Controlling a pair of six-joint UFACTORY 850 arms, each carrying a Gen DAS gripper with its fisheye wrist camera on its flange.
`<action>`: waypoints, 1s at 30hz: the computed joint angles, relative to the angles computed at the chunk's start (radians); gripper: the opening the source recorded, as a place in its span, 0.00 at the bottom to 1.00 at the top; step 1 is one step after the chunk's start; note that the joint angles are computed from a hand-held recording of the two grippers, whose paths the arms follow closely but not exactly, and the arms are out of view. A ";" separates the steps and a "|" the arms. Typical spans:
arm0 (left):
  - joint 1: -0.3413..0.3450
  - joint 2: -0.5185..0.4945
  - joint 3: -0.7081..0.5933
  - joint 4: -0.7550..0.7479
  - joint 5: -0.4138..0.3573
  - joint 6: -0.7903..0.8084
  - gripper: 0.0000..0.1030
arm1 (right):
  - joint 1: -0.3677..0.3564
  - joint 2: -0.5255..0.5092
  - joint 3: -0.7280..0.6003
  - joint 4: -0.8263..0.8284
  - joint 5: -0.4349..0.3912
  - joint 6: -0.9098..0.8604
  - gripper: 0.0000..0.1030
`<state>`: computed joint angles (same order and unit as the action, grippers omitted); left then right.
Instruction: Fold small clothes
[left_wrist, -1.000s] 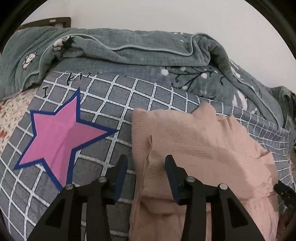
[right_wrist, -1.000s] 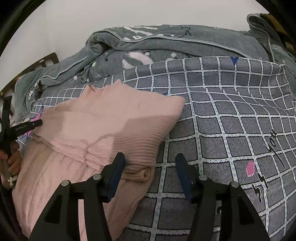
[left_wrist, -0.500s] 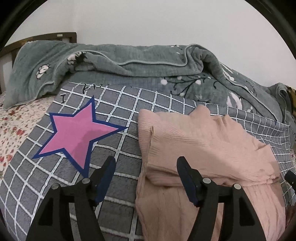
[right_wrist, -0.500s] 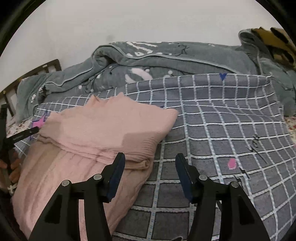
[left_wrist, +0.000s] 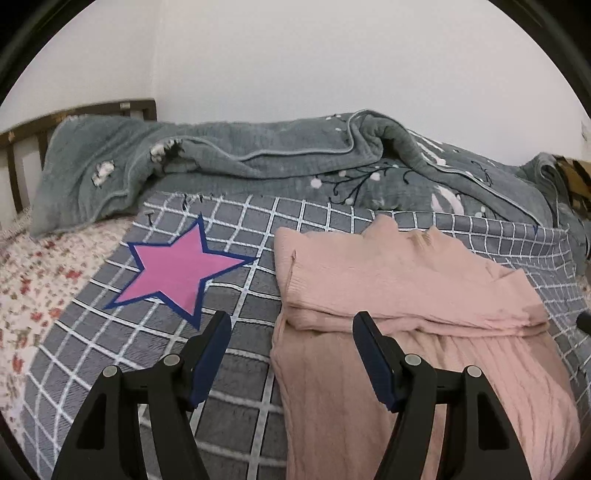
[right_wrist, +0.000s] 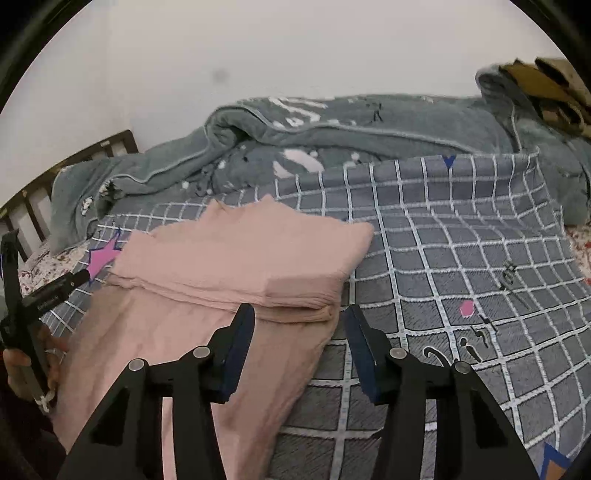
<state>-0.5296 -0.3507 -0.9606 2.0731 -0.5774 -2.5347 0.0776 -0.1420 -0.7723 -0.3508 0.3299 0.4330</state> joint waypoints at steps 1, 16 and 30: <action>-0.012 0.008 0.009 -0.019 -0.019 0.022 0.65 | 0.008 0.016 0.016 0.049 0.005 -0.047 0.45; -0.122 0.185 0.254 -0.006 -0.083 -0.082 0.65 | 0.097 0.233 0.286 0.298 0.077 -0.318 0.47; -0.180 0.316 0.439 0.018 -0.066 -0.232 0.66 | 0.051 0.361 0.446 0.122 0.075 -0.045 0.47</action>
<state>-0.7100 -0.0349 -0.5214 2.0913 -0.6437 -2.7668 0.1285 0.2187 -0.3260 -0.2290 0.4053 0.3878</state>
